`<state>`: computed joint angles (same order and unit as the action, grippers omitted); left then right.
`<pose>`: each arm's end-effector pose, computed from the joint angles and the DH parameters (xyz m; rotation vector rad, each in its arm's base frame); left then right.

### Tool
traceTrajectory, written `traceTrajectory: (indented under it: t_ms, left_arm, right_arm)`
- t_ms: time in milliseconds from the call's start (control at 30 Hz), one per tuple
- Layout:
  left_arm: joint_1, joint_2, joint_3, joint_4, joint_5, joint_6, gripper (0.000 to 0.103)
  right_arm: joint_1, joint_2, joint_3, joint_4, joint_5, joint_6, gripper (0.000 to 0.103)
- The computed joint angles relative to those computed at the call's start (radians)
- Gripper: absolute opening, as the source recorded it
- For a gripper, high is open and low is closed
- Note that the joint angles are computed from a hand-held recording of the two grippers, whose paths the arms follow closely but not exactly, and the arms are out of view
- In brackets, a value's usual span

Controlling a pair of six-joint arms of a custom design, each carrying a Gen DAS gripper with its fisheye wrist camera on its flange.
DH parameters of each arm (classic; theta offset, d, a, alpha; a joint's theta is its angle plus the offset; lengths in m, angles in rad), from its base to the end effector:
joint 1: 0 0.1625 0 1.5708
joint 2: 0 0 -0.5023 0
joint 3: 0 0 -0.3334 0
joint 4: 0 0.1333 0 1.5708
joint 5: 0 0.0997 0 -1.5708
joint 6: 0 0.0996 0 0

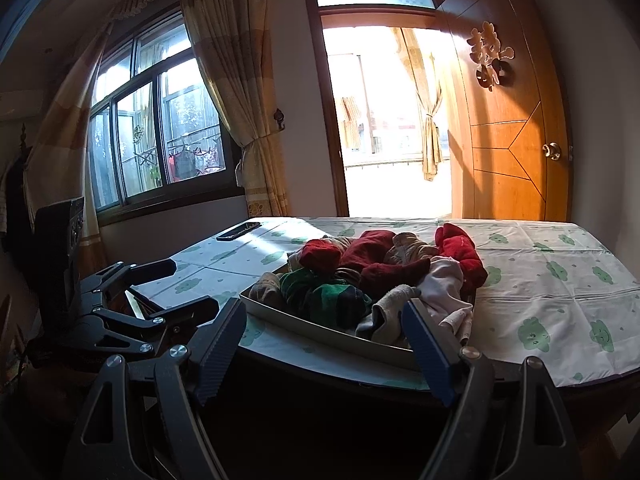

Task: Take underwear out of drawer

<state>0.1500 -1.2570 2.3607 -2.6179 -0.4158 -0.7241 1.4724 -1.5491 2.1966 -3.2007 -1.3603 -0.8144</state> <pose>-0.3644 -0.2820 0.2968 0.8048 2.0948 -1.2538 0.1128 -0.4263 0.4924 1.0314 -2.3444 1.3469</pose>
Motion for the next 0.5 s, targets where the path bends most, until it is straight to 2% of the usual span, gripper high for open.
traceTrajectory:
  t_ms: [300,500]
  left_arm:
    - [-0.008,0.0,-0.001,0.003,-0.007,-0.003,0.103]
    - [-0.006,-0.009,-0.014,0.052,-0.01,-0.056,0.103]
  right_arm:
    - [0.006,-0.005,0.003,-0.004,0.003,-0.009,0.082]
    - [0.005,-0.004,0.008,-0.006,0.007,-0.02,0.082]
